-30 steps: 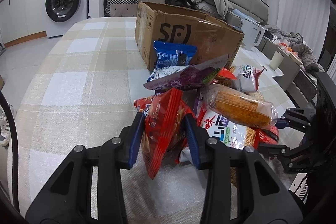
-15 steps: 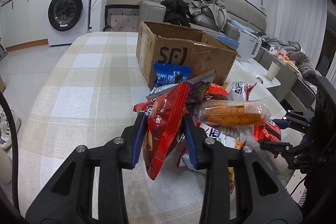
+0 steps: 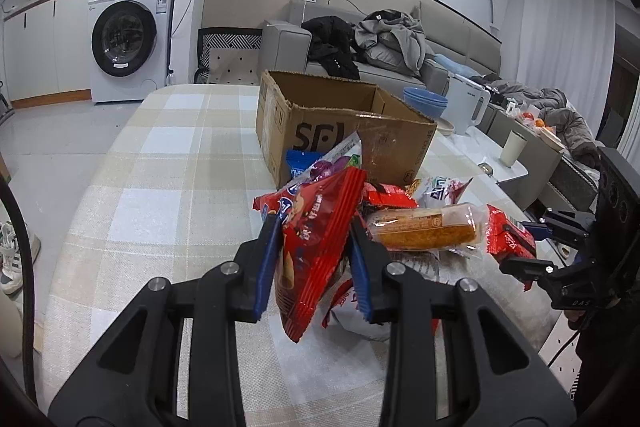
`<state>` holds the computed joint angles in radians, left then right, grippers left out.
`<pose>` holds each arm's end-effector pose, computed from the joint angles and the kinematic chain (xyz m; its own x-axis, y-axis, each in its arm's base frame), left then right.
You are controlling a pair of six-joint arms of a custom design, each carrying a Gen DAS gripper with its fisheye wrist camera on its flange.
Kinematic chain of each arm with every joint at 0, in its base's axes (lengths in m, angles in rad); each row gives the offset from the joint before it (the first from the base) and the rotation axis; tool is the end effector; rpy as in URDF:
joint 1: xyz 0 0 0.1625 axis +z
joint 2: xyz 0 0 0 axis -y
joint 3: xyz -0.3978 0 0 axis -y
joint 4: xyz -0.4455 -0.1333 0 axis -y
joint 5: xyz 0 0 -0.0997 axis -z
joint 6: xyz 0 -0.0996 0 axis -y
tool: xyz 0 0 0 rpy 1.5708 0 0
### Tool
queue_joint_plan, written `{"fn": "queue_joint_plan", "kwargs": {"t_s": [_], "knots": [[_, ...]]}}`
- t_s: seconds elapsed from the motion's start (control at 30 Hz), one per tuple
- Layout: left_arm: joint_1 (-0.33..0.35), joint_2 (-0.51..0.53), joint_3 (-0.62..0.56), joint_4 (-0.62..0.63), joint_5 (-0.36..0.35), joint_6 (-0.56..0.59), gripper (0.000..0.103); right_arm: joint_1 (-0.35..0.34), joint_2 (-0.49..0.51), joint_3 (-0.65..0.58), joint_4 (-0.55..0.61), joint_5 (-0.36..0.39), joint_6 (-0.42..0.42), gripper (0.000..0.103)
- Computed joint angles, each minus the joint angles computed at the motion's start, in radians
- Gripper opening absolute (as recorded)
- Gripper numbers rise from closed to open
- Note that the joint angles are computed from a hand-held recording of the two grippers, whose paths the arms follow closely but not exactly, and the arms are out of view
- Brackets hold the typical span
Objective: Organize snacks
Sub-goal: 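Lift the red snack bag with the right gripper toward the cardboard box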
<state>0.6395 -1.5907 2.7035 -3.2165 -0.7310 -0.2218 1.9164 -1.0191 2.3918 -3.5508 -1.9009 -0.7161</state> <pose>-0.1239 -0.3507 0.1540 -0.8368 0.1893 -0.5138 0.5198 0.5696 -0.6367 0.2413 -0.3721 0.0440 -0.5361 -0.6177 0.5754 -0.8353 0.4867 -0.2558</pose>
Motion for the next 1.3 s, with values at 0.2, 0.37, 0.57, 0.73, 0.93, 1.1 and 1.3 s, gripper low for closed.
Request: {"fn": "queue_joint_plan", "kwargs": {"t_s": [0.2, 0.37, 0.57, 0.73, 0.93, 1.1, 1.3], "knots": [[-0.05, -0.06, 0.019, 0.044, 0.032, -0.028, 0.03, -0.004, -0.031, 0.016, 0.004, 0.022, -0.013, 0.046], [-0.084, -0.112, 0.036, 0.097, 0.046, -0.06, 0.03, 0.005, -0.047, 0.031, -0.034, 0.017, -0.012, 0.046], [-0.119, -0.14, 0.045, 0.147, 0.07, -0.091, 0.03, 0.005, -0.033, 0.022, -0.071, 0.019, 0.012, 0.046], [-0.148, -0.178, 0.052, 0.206, 0.101, -0.126, 0.03, -0.005, -0.03, 0.015, -0.091, 0.034, 0.04, 0.046], [-0.151, -0.163, 0.034, 0.199, 0.125, -0.119, 0.03, 0.0, -0.027, -0.001, -0.124, 0.039, 0.098, 0.046], [-0.147, -0.132, 0.011, 0.162, 0.128, -0.086, 0.03, 0.0, -0.026, -0.015, -0.127, 0.063, 0.161, 0.046], [-0.13, -0.088, -0.04, 0.125, 0.126, -0.029, 0.03, 0.003, -0.058, -0.024, -0.12, 0.111, 0.226, 0.046]]}}
